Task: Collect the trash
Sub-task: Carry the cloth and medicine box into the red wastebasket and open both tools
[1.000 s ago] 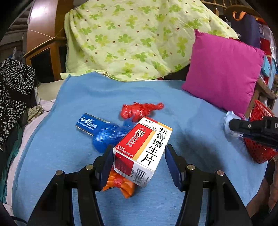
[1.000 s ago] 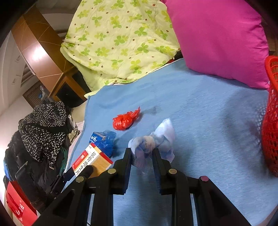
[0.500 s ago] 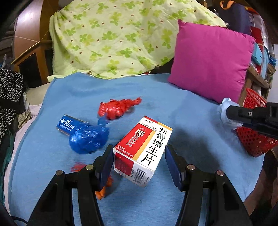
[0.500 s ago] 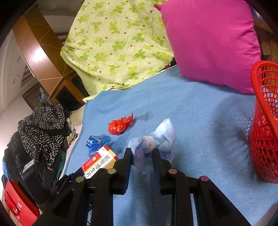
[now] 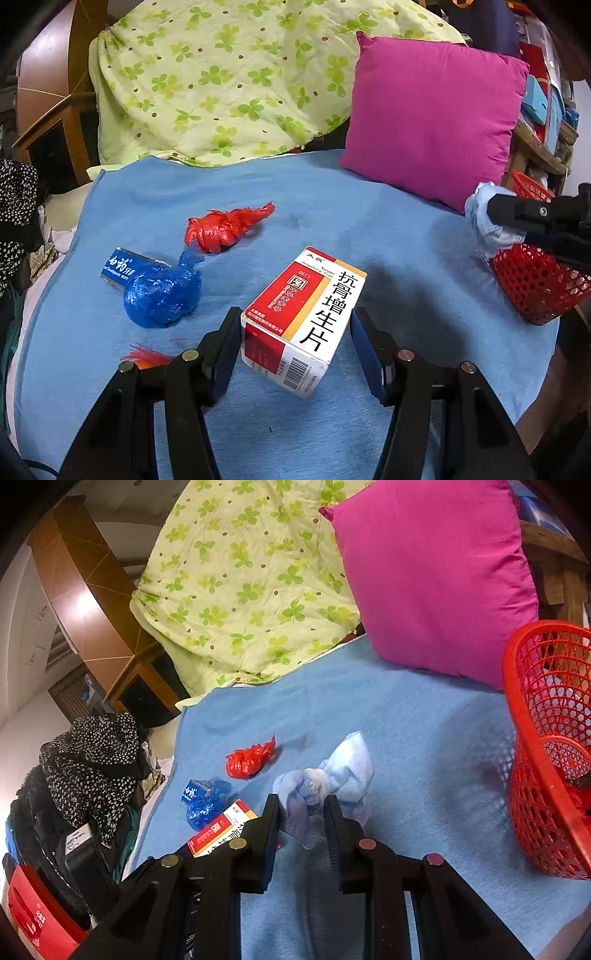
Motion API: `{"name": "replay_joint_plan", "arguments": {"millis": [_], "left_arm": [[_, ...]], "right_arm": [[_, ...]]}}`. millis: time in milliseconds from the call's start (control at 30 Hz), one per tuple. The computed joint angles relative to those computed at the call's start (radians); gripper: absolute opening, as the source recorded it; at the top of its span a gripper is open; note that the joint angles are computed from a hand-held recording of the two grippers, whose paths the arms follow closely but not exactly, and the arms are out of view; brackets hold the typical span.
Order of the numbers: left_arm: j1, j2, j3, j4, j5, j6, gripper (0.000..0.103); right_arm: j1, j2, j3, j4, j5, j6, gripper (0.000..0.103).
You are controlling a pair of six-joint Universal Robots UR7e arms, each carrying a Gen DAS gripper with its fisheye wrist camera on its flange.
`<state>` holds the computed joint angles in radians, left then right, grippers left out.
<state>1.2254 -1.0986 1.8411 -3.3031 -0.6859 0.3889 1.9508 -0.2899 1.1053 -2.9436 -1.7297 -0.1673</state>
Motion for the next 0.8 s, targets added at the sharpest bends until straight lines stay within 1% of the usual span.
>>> {"name": "replay_joint_plan", "arguments": {"millis": [233, 567, 700, 800], "left_arm": [[-0.011, 0.008, -0.002, 0.005, 0.007, 0.002, 0.061], [-0.058, 0.003, 0.011, -0.008, 0.033, 0.014, 0.061], [-0.078, -0.003, 0.009, -0.01, 0.033, 0.012, 0.061], [-0.087, -0.015, 0.007, 0.017, 0.014, -0.016, 0.061]], "right_arm": [[-0.004, -0.024, 0.041, -0.054, 0.014, -0.015, 0.026], [-0.014, -0.073, 0.119, -0.153, 0.062, -0.029, 0.026], [-0.018, -0.095, 0.154, -0.213, 0.094, -0.043, 0.026], [-0.024, -0.115, 0.187, -0.271, 0.124, -0.048, 0.026]]}}
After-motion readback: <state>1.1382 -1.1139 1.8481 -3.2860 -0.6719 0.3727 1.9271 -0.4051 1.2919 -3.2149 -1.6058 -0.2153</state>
